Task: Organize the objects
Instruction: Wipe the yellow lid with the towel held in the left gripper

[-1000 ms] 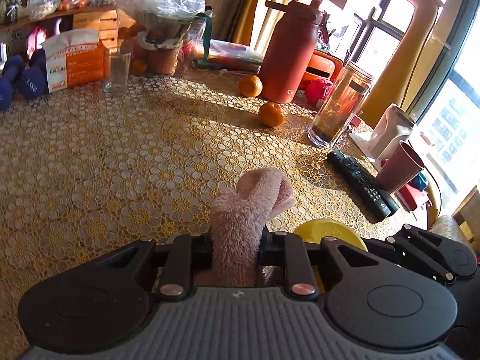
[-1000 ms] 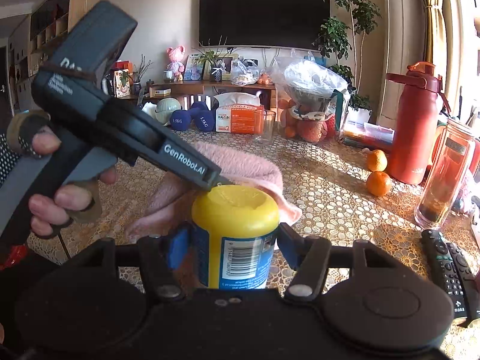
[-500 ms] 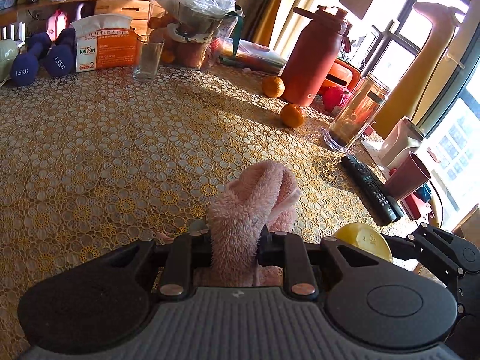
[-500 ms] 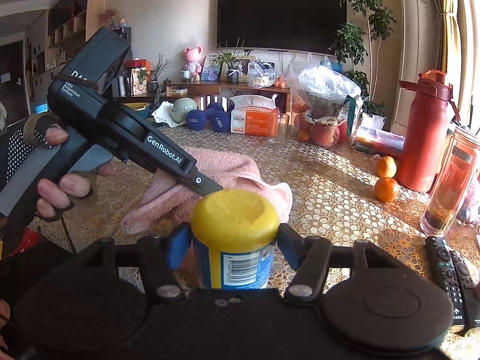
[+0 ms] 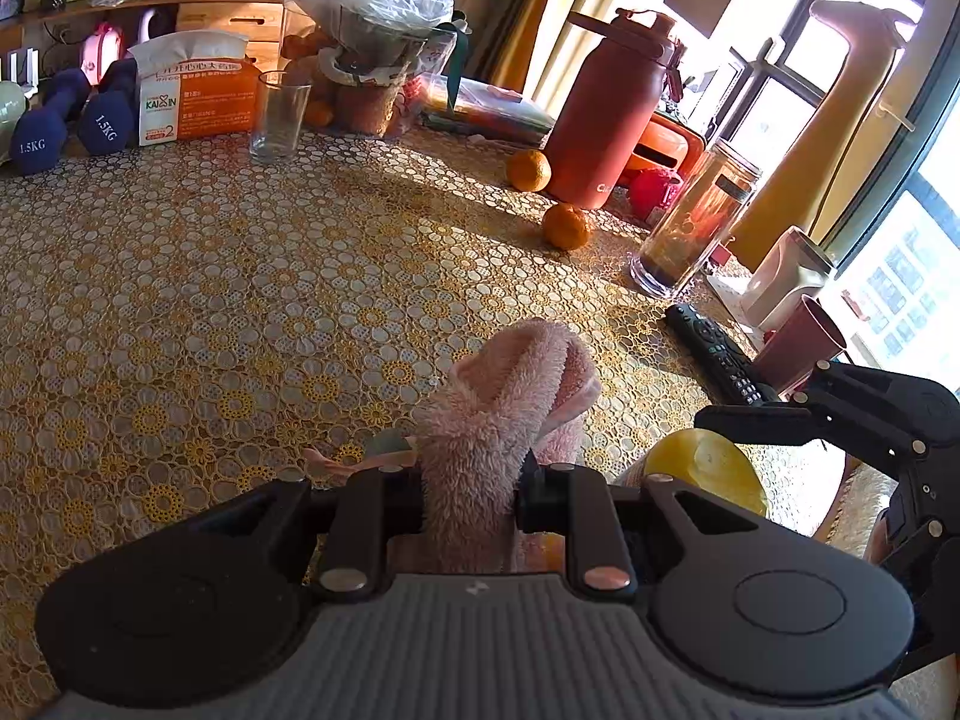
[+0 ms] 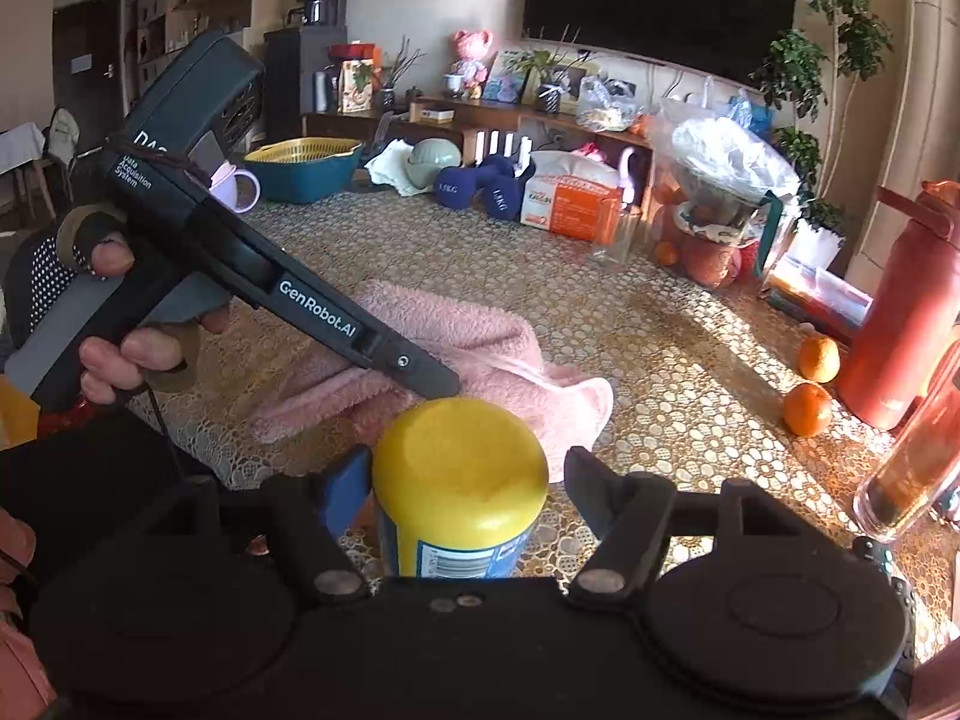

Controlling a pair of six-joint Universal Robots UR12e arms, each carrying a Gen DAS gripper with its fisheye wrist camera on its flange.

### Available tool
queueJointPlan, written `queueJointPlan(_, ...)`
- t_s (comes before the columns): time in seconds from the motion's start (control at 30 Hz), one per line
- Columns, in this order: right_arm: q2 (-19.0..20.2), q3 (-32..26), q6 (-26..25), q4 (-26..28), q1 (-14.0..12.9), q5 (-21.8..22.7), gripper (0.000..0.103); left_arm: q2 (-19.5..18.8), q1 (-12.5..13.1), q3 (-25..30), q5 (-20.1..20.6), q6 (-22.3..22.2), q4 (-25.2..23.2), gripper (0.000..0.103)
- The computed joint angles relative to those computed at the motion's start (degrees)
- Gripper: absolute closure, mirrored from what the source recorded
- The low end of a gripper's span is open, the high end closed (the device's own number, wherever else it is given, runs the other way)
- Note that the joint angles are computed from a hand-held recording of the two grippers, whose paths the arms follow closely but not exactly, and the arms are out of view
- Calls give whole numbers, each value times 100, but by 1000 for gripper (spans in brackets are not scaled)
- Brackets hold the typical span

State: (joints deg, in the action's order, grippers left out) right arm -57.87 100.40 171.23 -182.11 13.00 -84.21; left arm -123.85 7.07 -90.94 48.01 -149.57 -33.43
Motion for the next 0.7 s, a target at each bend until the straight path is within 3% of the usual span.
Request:
queueJointPlan(0.27,-98,-427,-806,1507,-168,689,36,-1,7,-2,-29,92,-44,81)
queueJointPlan(0.33,-116,-485,-977,1742,-196,832,41,-6,6,3,-27,85,-43,81)
queueJointPlan(0.43,-120,-467,-881,1689,-180,750,42,-6,11,1,-38,49,-23,81)
queueJointPlan(0.53,-96,-361,-92,1262,-204,587,42,14,26,-37,-81,-136,142,81)
queueJointPlan(0.7,-27,-170,2234,397,-273,12,42,156,33,-142,-319,-250,244,81)
